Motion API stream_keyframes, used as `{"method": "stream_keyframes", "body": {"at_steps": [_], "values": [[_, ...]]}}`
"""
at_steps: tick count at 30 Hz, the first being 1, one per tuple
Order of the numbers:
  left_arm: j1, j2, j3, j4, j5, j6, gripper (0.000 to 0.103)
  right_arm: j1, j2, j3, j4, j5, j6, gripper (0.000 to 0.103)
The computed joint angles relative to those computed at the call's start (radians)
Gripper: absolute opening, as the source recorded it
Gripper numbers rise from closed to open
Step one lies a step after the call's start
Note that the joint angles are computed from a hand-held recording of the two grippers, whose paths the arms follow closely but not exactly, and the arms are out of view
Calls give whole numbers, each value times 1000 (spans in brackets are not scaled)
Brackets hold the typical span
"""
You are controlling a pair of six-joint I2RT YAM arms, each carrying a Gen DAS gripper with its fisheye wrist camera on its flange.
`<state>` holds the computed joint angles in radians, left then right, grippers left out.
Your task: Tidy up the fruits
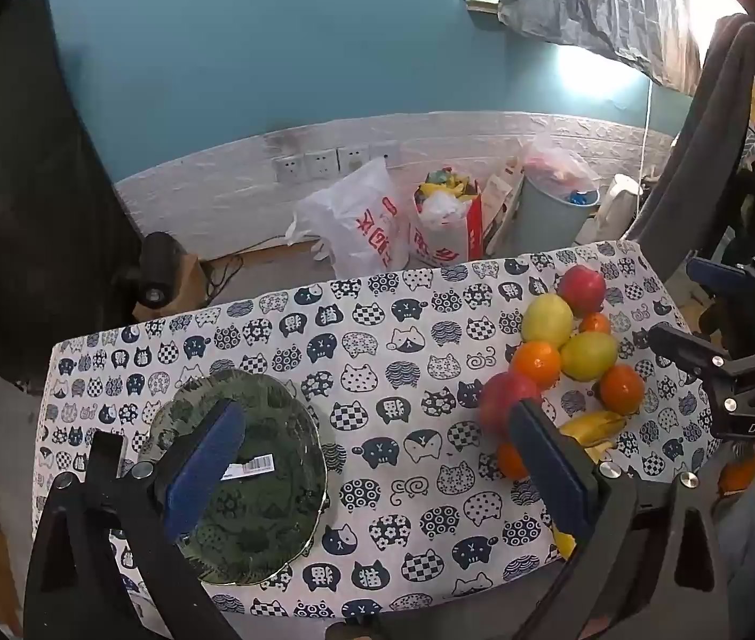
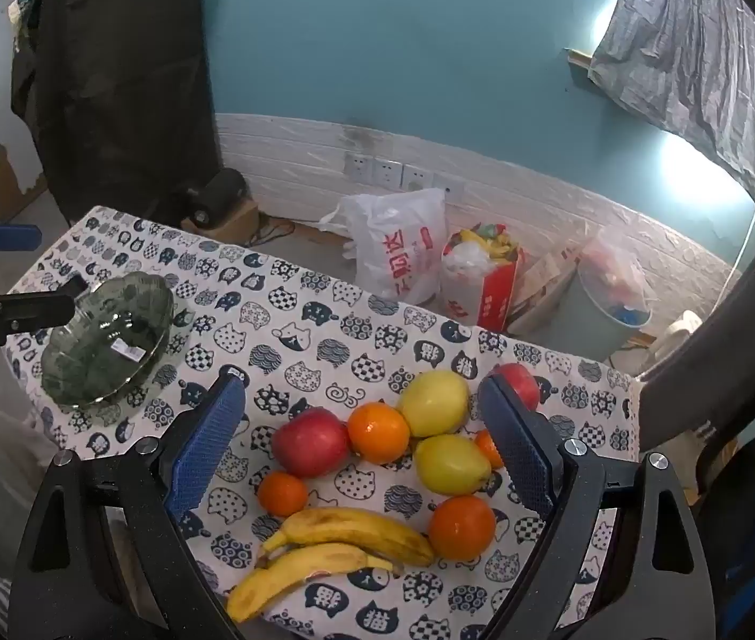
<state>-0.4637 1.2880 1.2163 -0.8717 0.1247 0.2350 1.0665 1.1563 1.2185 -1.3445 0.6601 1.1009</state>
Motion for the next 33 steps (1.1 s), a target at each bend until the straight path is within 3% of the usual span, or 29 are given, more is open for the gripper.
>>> {"method": "stream_keyframes", "body": {"at_steps": [33], "values": [[-4,-13,-10,6,-4,7,100,2,9,-3,9,-7,-7,88]]}}
